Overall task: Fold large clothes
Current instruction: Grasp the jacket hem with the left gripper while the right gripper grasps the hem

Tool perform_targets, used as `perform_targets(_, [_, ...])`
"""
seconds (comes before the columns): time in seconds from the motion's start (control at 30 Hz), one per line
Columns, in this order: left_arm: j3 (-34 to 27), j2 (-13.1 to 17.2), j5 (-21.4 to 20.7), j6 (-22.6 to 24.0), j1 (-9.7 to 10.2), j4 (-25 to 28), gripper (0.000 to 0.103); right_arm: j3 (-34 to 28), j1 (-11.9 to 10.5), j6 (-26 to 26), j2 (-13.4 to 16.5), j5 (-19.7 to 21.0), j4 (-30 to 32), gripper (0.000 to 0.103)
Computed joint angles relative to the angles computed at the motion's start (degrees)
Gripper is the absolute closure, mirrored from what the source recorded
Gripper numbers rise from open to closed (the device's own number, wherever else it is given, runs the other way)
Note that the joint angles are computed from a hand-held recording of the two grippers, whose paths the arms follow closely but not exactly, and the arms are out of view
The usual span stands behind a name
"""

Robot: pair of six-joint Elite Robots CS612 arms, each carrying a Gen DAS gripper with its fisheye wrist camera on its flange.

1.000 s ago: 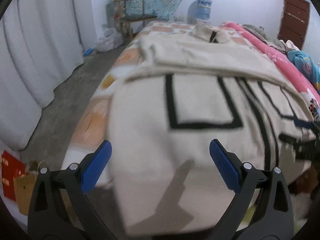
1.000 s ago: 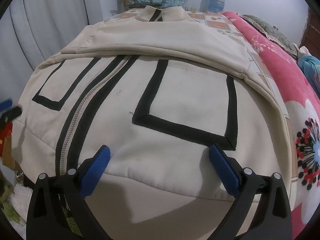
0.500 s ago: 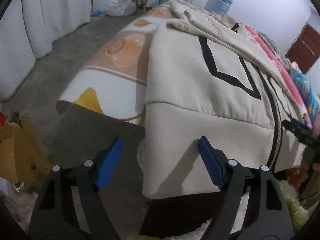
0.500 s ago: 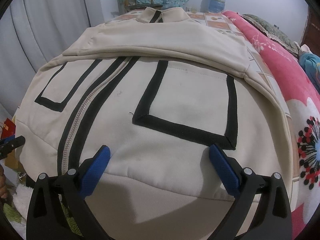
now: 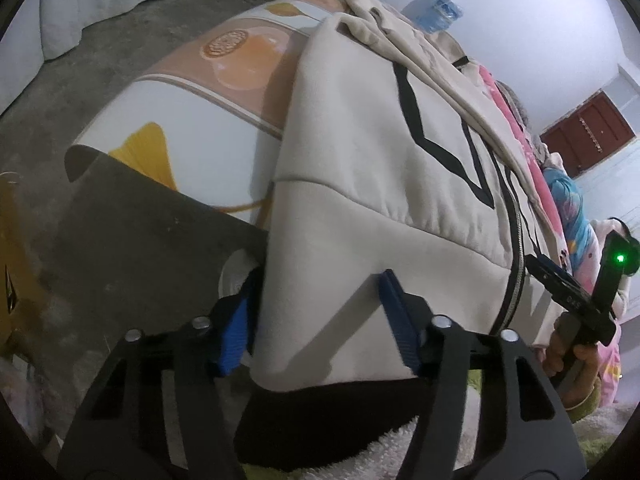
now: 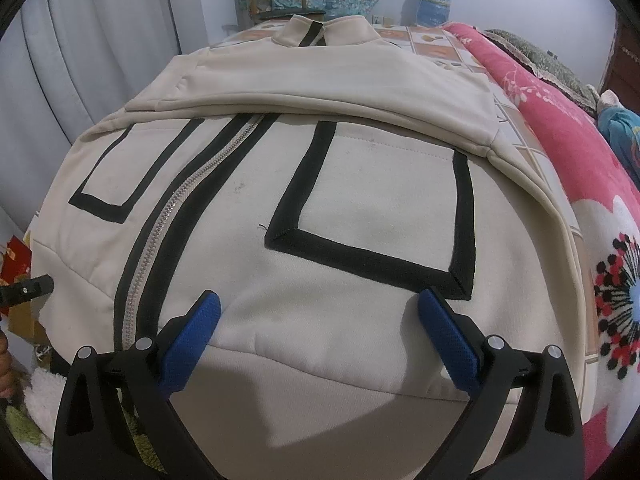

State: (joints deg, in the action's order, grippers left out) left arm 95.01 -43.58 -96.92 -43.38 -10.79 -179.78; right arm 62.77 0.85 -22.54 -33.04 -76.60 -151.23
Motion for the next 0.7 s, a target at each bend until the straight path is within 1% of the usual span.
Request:
perform_targets(0.03, [-0.02,-0.10,0.29,0.21,-0.12,0.30,0.051,0.02,0.02,-0.04,0.01,-0.10,-0.09,0.007])
perform_targets(0.07, [0.02,-0.29,0.68,0.59,-0.26,0.76,0.057,0.04,0.03,-0.05,0.00,-0.14,-0.16,0.007])
perform_targets(0.1, [0.05,-0.68,1.78,1.59,-0.60,1.86,0.060,0.03,0.01,-0.08,0.01,-0.14,-0.13,0.007])
perform_targets(0.13, [-0.06,-1.10,3.42,2.89,-1.09,3.41,0.061,0.08,0.02,-0.02,-0.01,-0.16,-0.25,0.007])
perform_targets(0.2, [-0.58,-1.86,7.12,6.24,-2.18,6.75,0.068,0.13,0.03,0.01,-0.03,-0.18,-0.35,0.007])
perform_targets(0.27, [-1.24,-2.67,12.19,10.00,-3.63,11.22,0.070,0.18,0.02,0.13,-0.03,-0.04,-0.36,0.007])
perform_targets(0.33, [-1.83,-3.01,15.96,12.42,-4.71,14.15,0.072,0.23,-0.12,0.71,-0.11,0.62,-0.24,0.007])
perform_targets(0.47, [-3.28,-3.09,21.82,15.37,-6.29,19.07,0.074,1.05,-1.11,3.24,-0.97,4.02,0.67,0.013])
perform_targets(0.5, [-3.29,-3.14,22.82,15.94,-6.58,19.58,0.075,1.42,-1.32,3.47,-1.23,4.27,0.52,0.015])
perform_targets(0.57, [-3.74,-3.03,25.04,17.23,-7.16,20.66,0.075,2.75,-1.64,3.49,-2.09,3.00,-0.28,0.019])
perform_targets(0.63, [-3.56,-3.20,26.07,18.37,-7.29,20.92,0.075,4.29,-2.13,3.54,-3.17,1.62,-0.52,0.019])
perform_targets(0.7, [-3.10,-3.46,26.19,18.80,-7.27,20.79,0.075,5.80,-2.88,3.88,-4.23,2.04,-0.27,0.023])
